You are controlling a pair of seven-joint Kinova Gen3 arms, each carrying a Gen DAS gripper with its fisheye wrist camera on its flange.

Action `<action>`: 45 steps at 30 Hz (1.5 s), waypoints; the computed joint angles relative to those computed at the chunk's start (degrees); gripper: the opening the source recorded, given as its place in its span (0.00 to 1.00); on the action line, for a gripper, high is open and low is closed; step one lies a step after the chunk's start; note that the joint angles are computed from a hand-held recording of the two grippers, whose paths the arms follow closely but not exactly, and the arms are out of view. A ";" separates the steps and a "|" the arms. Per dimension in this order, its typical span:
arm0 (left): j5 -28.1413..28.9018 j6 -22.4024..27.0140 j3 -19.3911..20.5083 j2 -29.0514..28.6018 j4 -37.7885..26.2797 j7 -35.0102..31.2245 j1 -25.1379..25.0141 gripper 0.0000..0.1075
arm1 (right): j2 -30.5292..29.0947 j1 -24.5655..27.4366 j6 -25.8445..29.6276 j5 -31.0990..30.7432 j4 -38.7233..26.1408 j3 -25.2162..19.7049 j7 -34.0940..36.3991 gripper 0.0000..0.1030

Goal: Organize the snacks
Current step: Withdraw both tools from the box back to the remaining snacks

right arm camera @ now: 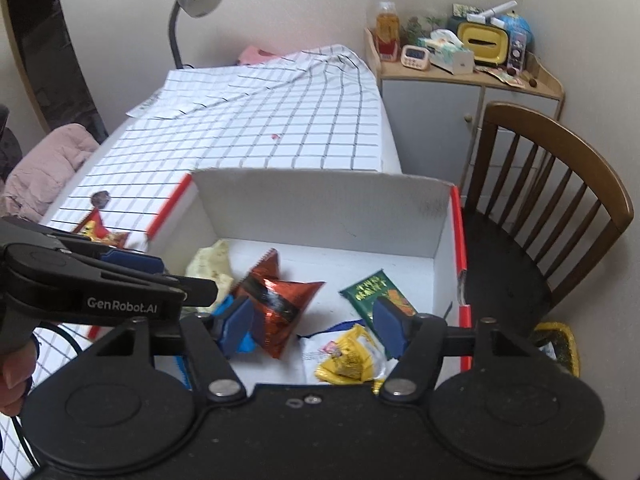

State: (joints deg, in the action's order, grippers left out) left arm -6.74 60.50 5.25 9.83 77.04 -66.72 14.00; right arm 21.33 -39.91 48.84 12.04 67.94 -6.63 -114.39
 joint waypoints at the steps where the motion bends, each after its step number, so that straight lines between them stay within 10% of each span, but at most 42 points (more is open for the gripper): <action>1: -0.03 -0.33 -0.05 -0.73 0.47 0.03 -0.03 0.53 | -0.46 -0.09 -0.40 -0.02 0.32 -0.16 0.11 0.67; 28: 17.57 -2.63 -10.54 -21.54 15.17 -23.51 -15.66 0.71 | 1.79 -14.33 -4.04 6.89 -6.98 -0.61 -7.67 0.92; 45: 31.50 -0.29 -23.66 -18.59 18.39 -48.94 -29.91 0.92 | 19.76 -24.24 10.58 4.76 -34.51 4.22 -7.57 0.93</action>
